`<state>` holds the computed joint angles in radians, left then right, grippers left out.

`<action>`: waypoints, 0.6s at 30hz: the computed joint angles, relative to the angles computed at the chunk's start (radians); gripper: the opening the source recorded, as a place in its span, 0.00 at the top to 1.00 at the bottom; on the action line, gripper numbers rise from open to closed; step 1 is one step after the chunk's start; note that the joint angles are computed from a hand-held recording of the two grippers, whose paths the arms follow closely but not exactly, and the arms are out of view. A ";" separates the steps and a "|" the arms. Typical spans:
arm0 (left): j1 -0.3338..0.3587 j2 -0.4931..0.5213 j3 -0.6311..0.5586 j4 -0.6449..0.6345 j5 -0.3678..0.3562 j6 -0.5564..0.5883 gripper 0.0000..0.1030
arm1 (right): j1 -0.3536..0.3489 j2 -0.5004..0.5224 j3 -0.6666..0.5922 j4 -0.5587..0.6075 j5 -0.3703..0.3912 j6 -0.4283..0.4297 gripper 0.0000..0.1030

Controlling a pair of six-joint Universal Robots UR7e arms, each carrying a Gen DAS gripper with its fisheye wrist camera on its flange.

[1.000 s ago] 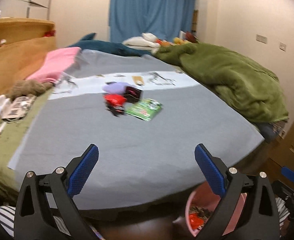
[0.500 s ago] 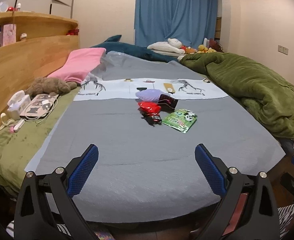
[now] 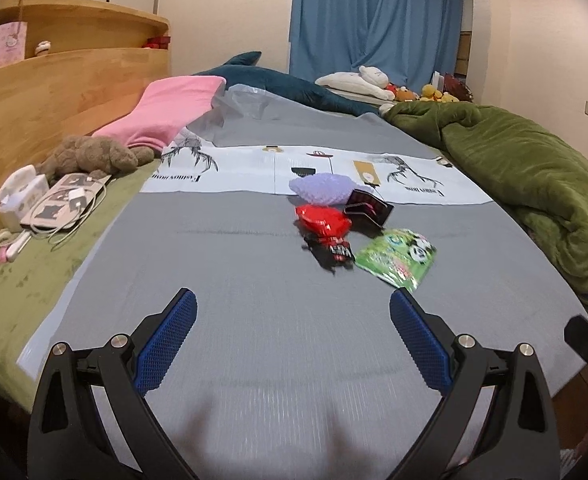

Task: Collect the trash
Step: 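Grasp the black-and-red snack packet with the left tool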

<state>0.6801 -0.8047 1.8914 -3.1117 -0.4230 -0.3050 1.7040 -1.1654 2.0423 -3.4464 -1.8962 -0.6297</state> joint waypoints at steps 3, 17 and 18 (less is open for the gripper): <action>0.030 0.036 -0.051 -0.029 -0.007 0.051 0.09 | -0.007 0.055 -0.076 0.014 0.009 0.006 0.05; 0.110 0.100 -0.172 -0.077 0.013 0.152 0.09 | -0.026 0.263 -0.340 0.082 -0.009 0.035 0.05; 0.113 0.103 -0.177 -0.074 0.018 0.155 0.09 | -0.027 0.277 -0.355 0.080 -0.014 0.034 0.05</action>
<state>0.7934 -0.7019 1.7142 -3.1860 -0.4048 -0.1500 1.6767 -0.8883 1.6875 -3.3669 -1.9103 -0.5954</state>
